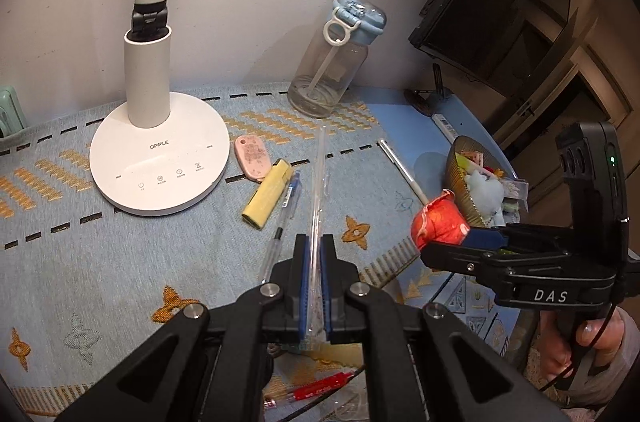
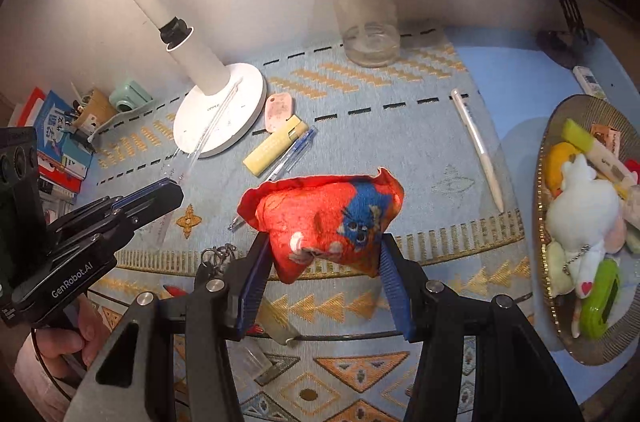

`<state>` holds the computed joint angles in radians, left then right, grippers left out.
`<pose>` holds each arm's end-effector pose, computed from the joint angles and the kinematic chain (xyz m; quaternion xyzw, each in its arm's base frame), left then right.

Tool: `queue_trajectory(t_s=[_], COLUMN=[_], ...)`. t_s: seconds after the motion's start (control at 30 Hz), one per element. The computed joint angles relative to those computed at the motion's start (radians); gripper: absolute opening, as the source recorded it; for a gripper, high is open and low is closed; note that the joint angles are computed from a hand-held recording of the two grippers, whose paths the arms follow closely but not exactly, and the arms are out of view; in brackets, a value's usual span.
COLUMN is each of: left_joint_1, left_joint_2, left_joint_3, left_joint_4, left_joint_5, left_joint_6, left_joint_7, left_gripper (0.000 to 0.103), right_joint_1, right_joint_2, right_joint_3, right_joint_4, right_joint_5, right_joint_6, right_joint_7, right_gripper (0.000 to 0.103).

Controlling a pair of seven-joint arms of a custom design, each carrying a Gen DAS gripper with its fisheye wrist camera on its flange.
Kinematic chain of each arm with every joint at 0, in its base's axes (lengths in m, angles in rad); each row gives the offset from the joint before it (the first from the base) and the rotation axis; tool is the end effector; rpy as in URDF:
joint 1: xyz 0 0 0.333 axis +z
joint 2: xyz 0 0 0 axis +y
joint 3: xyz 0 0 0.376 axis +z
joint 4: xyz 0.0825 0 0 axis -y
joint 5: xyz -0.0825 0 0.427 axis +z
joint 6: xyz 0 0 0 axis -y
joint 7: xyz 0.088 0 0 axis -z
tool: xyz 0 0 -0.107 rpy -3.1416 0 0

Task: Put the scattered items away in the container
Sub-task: 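Carry the clear pen and red packet over the bowl and release both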

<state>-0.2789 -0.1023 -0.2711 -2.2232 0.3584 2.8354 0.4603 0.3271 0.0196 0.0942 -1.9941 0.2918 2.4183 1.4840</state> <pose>0.4880 -0.3260 0.5338 -0.7360 0.5723 -0.3455 0.1070 0.5782 0.2602 0.5354 -0.7911 0.5666 -0.0198 0.2298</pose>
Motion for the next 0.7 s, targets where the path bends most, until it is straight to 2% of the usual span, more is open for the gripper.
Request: queue_trajectory(t_s=[0.17, 0.33, 0.53, 0.7], left_joint_1=[-0.007, -0.056, -0.139, -0.208], left_joint_2=[0.047, 0.143, 0.309, 0.460], left_joint_3=[-0.034, -0.032, -0.011, 0.010], left_joint_4=[0.109, 0.246, 0.458, 0.665], left_joint_5=[0.130, 0.204, 0.213, 0.190], left_joint_6=[-0.072, -0.121, -0.152, -0.194], left_joint_7=[-0.117, -0.181, -0.130, -0.022], left_gripper=[0.002, 0.002, 0.002, 0.002], right_joint_1=[-0.030, -0.075, -0.141, -0.196], right_joint_2=[-0.056, -0.094, -0.138, -0.154], right_joint_3=[-0.024, -0.055, -0.096, -0.127], right_joint_4=[-0.024, -0.043, -0.069, -0.083], right_joint_5=[0.037, 0.063, 0.080, 0.095], right_joint_6=[-0.010, -0.041, -0.035, -0.023], right_joint_7=[-0.068, -0.118, -0.175, -0.208], right_gripper=[0.053, 0.053, 0.053, 0.053])
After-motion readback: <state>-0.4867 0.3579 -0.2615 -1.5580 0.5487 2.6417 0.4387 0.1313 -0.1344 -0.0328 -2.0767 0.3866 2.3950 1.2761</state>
